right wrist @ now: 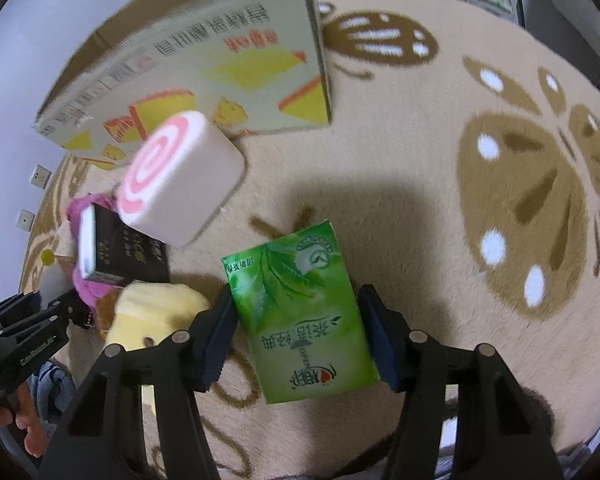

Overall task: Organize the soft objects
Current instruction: 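Grasp the white pom-pom keychain with the left tool while the right tool grasps the green carton, then carry the pom-pom and green carton over the box with both tools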

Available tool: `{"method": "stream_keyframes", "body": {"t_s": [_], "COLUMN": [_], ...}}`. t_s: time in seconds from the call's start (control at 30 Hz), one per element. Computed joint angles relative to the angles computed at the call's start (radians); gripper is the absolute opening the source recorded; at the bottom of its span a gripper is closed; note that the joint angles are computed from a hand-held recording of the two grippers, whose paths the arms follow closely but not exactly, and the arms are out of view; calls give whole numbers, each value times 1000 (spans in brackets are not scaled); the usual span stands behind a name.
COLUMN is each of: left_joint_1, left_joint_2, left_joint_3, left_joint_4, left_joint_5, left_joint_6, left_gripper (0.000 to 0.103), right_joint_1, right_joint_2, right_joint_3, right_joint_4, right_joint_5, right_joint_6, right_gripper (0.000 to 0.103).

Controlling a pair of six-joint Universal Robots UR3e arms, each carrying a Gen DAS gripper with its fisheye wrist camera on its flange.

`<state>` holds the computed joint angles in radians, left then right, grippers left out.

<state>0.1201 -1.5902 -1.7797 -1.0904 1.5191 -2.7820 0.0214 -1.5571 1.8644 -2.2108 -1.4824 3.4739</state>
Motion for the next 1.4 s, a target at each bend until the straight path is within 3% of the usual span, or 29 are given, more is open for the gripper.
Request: {"method": "stream_keyframes", "body": {"t_s": [0.23, 0.6, 0.87, 1.1, 1.4], "left_joint_1": [38, 14, 12, 6, -48], "left_joint_2": [70, 168, 159, 161, 27], "left_joint_3": [-4, -14, -9, -46, 85], "left_joint_4": [20, 176, 301, 529, 588], "left_joint_5": [-16, -31, -65, -110, -79], "left_joint_6": [0, -25, -53, -69, -92], "left_gripper": [32, 32, 32, 32, 32], "right_joint_1": [10, 38, 51, 73, 58], "right_joint_2": [-55, -80, -90, -68, 2], "right_joint_3": [23, -19, -69, -144, -261], "right_joint_4": [-71, -148, -202, -238, -266], "right_joint_5": [-13, -28, -62, -93, -71], "right_joint_6": [3, -5, -41, -64, -113], "right_gripper": [63, 62, 62, 62, 62]}}
